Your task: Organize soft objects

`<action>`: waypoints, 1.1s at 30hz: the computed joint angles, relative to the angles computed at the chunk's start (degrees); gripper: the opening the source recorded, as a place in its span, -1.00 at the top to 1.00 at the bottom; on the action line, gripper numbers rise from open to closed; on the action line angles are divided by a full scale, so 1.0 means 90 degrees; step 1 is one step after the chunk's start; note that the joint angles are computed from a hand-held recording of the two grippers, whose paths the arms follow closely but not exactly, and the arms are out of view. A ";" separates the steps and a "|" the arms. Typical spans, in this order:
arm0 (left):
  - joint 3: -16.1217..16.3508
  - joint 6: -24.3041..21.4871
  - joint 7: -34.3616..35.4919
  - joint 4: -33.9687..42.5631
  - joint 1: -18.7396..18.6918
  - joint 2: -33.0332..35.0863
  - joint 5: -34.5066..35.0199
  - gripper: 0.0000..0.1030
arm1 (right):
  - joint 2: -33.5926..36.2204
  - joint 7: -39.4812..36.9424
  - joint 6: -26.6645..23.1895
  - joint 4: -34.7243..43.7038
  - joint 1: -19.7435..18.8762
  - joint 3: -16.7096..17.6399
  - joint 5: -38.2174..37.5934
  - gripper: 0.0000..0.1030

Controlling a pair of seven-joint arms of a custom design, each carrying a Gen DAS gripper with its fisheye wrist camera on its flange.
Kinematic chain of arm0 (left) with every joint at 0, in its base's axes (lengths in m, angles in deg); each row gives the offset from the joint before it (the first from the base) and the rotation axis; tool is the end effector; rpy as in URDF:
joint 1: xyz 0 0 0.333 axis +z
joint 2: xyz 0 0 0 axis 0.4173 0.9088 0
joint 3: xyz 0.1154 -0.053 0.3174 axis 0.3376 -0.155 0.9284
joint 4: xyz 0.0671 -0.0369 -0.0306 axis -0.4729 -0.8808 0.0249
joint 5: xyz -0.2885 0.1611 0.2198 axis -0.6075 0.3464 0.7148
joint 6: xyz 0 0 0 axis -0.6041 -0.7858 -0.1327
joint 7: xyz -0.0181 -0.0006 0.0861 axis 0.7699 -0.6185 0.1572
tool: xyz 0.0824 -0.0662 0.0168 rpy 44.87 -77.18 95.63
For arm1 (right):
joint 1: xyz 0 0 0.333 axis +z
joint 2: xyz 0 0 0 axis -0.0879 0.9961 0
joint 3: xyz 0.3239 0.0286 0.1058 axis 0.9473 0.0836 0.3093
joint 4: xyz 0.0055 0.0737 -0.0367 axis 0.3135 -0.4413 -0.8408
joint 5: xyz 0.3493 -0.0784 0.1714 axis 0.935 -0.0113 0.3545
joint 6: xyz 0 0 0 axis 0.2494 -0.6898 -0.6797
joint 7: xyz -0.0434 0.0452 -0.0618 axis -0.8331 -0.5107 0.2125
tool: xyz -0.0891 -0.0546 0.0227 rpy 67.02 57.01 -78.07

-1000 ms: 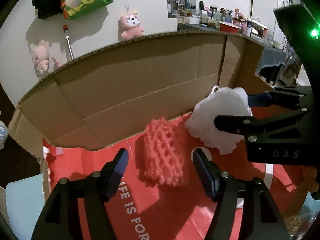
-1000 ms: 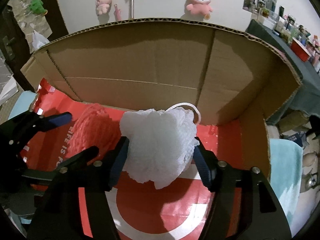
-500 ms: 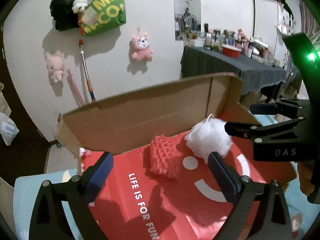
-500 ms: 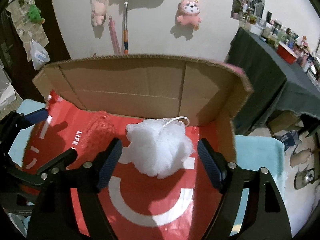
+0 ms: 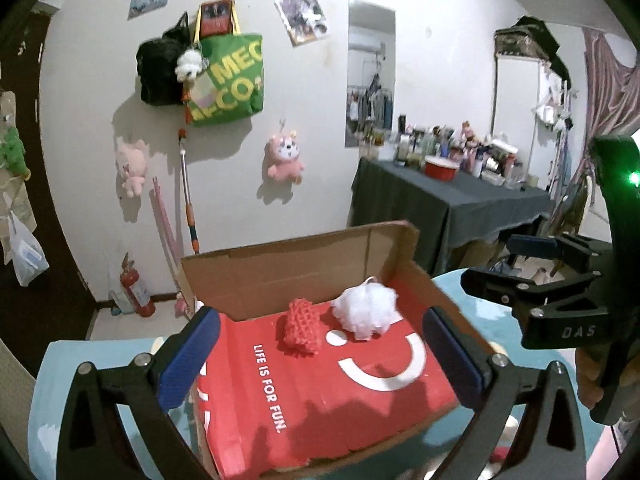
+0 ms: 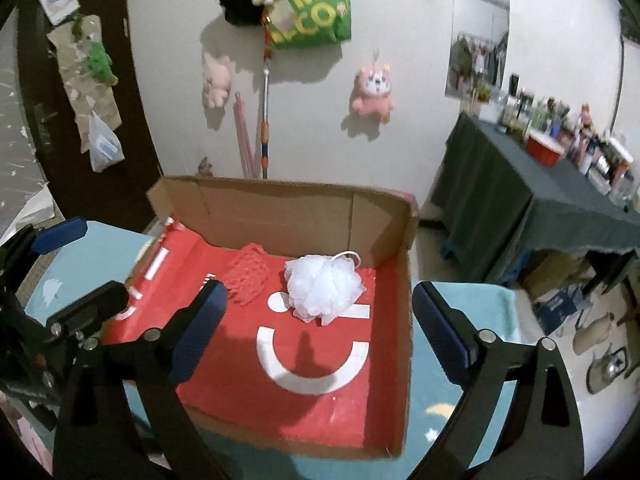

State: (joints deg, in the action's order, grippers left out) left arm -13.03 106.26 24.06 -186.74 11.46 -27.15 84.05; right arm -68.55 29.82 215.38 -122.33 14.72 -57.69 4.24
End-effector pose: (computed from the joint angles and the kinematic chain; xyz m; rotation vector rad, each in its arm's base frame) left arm 0.4597 -0.3263 0.5456 -1.4796 1.7146 -1.0068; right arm 0.5582 0.2667 0.5460 -1.9344 1.3243 -0.6183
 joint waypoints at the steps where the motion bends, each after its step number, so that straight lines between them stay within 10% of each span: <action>1: -0.0038 -0.0036 -0.0143 -0.0084 -0.0017 -0.0128 0.0131 -1.00 | -0.0182 0.0015 0.0132 -0.0204 0.0002 0.0002 -0.0006 -0.84; 20: -0.1018 -0.0849 -0.2443 -0.1600 -0.0454 -0.2041 0.1918 -1.00 | -0.3141 0.0016 0.2464 -0.3819 -0.0893 0.1155 0.0619 -1.00; 26: -0.1189 -0.1257 -0.2833 -0.1997 -0.0802 -0.2403 0.2001 -1.00 | -0.4057 -0.0135 0.3036 -0.4681 -0.2036 0.2607 0.1410 -1.00; 33: -0.1446 -0.1680 -0.2690 -0.2242 -0.1049 -0.2932 0.1690 -1.00 | -0.4922 -0.0204 0.3314 -0.5307 -0.2196 0.3265 0.1822 -1.00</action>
State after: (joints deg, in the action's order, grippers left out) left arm -26.04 91.14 -0.15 -206.92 2.03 -53.53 99.26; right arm -112.84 27.98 245.20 -170.10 -5.04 -28.31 20.64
